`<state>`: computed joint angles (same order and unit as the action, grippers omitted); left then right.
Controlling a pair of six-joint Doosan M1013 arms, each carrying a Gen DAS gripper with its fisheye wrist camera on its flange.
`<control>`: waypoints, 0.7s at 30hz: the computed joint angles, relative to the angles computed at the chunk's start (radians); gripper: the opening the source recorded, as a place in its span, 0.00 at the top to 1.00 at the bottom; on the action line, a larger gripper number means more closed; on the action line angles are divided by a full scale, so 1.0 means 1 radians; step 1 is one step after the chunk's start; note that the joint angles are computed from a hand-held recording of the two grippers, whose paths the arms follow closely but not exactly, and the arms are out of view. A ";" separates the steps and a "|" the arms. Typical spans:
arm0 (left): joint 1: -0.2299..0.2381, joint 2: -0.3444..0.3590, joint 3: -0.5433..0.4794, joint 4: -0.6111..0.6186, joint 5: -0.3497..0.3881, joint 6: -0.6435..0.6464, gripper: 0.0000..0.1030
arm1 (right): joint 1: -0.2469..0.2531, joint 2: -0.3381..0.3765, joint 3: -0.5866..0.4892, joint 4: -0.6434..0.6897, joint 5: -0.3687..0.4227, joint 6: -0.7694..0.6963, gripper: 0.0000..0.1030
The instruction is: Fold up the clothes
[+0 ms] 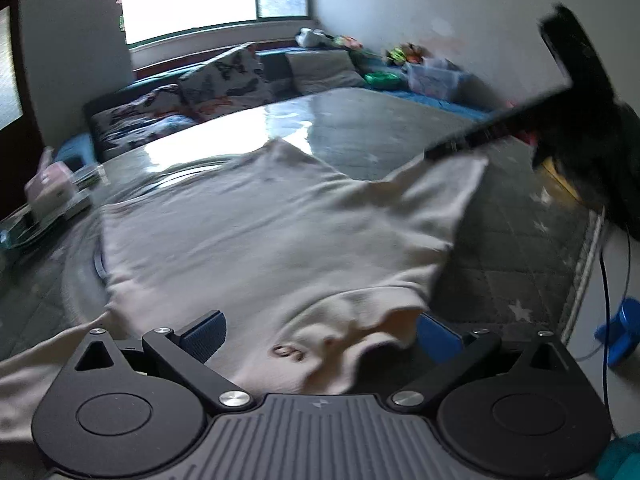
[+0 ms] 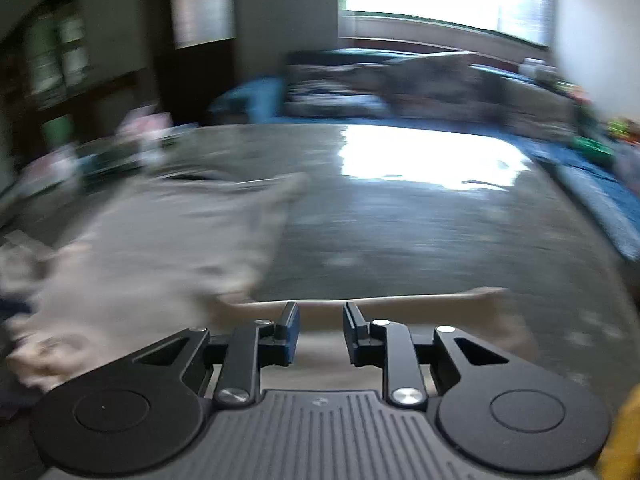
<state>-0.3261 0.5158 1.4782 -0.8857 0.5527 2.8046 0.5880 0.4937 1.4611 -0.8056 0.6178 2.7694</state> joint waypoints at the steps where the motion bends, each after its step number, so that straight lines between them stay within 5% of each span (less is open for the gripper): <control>1: 0.005 -0.003 0.003 -0.010 -0.011 -0.007 0.00 | 0.004 0.007 -0.011 0.043 -0.033 -0.062 0.77; 5: 0.018 -0.006 0.008 -0.030 -0.069 -0.073 0.01 | 0.021 0.044 -0.068 0.227 -0.098 -0.326 0.76; 10: 0.012 0.003 0.001 0.087 -0.132 -0.208 0.06 | 0.033 0.084 -0.123 0.382 -0.099 -0.509 0.76; 14: 0.005 0.003 0.012 0.144 -0.142 -0.193 0.08 | 0.041 0.098 -0.135 0.477 -0.090 -0.625 0.76; 21: -0.005 0.000 0.026 0.178 -0.151 -0.144 0.08 | 0.053 0.077 -0.099 0.437 -0.109 -0.587 0.67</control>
<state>-0.3308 0.5156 1.5041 -0.7075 0.4018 2.6604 0.6407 0.5710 1.3620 -0.3690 0.5091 2.1820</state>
